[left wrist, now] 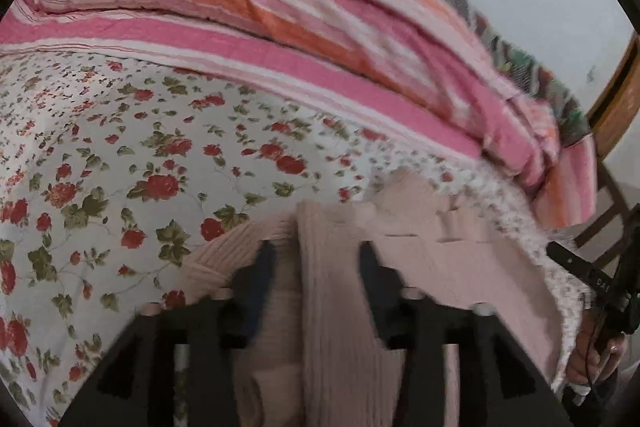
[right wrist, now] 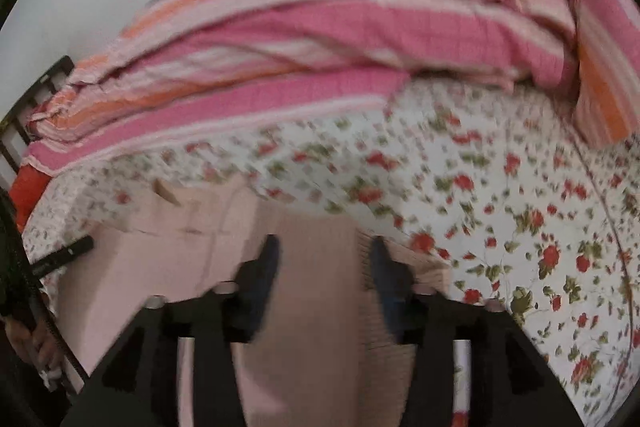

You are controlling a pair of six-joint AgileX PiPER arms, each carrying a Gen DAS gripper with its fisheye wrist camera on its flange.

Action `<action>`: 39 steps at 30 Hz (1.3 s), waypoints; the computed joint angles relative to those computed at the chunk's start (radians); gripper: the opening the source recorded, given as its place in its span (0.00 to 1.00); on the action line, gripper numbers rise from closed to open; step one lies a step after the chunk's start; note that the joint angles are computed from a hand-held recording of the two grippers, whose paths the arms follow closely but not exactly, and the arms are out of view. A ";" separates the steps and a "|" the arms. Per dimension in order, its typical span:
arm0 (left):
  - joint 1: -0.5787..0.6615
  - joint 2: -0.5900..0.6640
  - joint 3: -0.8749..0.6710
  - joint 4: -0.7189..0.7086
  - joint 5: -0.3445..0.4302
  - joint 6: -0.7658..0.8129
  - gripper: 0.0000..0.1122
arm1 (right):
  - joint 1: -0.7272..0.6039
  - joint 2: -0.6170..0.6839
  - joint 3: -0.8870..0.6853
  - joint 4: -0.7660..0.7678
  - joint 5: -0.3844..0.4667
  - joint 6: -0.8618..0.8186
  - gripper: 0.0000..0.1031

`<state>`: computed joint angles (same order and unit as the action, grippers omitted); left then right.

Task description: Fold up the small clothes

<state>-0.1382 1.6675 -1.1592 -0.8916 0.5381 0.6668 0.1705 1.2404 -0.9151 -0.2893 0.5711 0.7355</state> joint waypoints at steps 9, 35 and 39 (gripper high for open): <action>0.077 -0.164 0.180 -0.078 -0.072 0.147 0.57 | 0.300 0.229 -0.190 -0.105 0.066 0.100 0.54; 0.558 -0.251 0.491 -0.358 0.476 0.676 0.55 | 0.486 0.399 -0.363 -0.318 0.400 0.369 0.55; 0.620 -0.264 0.516 -0.317 0.547 0.675 0.55 | 0.549 0.353 -0.330 -0.327 0.443 0.416 0.55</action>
